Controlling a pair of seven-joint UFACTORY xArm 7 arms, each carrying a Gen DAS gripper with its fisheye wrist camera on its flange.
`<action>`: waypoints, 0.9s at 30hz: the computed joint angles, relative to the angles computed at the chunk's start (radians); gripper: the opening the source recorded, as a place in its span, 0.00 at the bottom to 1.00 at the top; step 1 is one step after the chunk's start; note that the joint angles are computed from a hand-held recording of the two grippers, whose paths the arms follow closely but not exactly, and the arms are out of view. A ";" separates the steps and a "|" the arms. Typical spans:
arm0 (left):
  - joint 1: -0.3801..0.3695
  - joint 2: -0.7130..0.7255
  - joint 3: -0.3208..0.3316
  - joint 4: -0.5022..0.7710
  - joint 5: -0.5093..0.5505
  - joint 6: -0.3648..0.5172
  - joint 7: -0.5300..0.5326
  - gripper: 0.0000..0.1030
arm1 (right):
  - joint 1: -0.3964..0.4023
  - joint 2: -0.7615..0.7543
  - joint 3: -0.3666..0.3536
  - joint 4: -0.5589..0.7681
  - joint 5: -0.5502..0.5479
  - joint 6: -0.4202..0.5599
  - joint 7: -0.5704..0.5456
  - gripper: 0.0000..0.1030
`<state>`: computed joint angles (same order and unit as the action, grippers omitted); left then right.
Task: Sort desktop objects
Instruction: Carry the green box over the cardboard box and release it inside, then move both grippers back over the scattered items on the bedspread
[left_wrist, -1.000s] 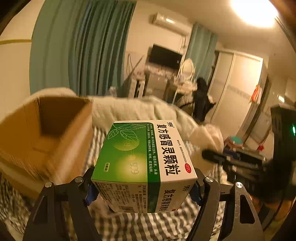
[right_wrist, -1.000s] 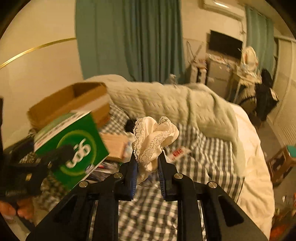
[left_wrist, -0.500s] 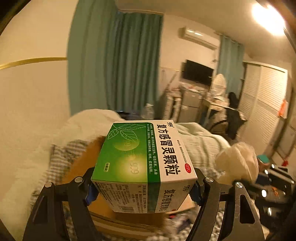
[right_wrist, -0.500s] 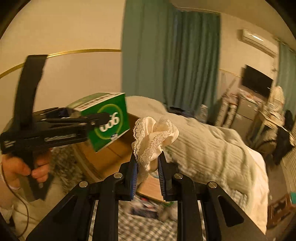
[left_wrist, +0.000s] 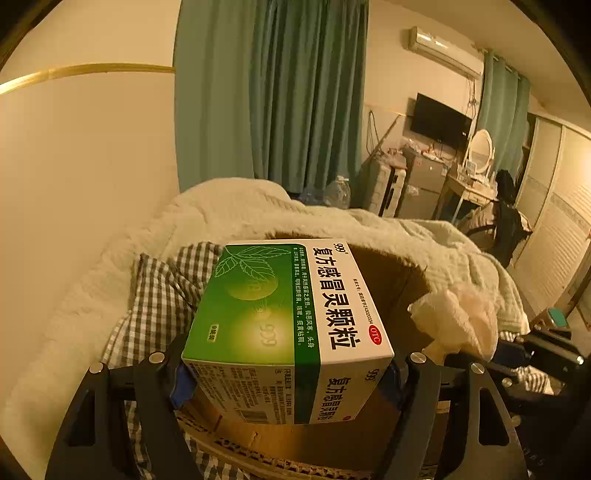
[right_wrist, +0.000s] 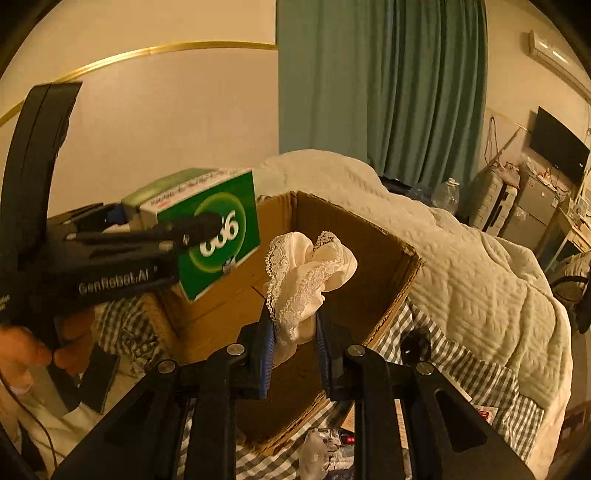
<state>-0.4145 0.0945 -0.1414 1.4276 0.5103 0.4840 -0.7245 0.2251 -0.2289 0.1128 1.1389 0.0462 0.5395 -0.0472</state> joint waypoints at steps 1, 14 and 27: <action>0.001 0.007 -0.001 0.007 -0.008 0.005 0.007 0.78 | 0.001 0.004 -0.004 -0.003 0.008 -0.006 -0.004 0.20; -0.036 -0.031 -0.024 0.057 0.039 0.114 0.000 1.00 | -0.040 -0.163 -0.032 -0.107 0.005 -0.023 0.020 0.58; -0.197 0.045 -0.109 0.269 0.039 0.266 -0.038 1.00 | -0.199 -0.451 -0.122 -0.206 -0.056 0.112 -0.001 0.64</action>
<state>-0.6118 0.1395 -0.2503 1.6964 0.5491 0.7504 -0.7627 0.0262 -0.6799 -0.0088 0.9329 -0.0101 0.6514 -0.0481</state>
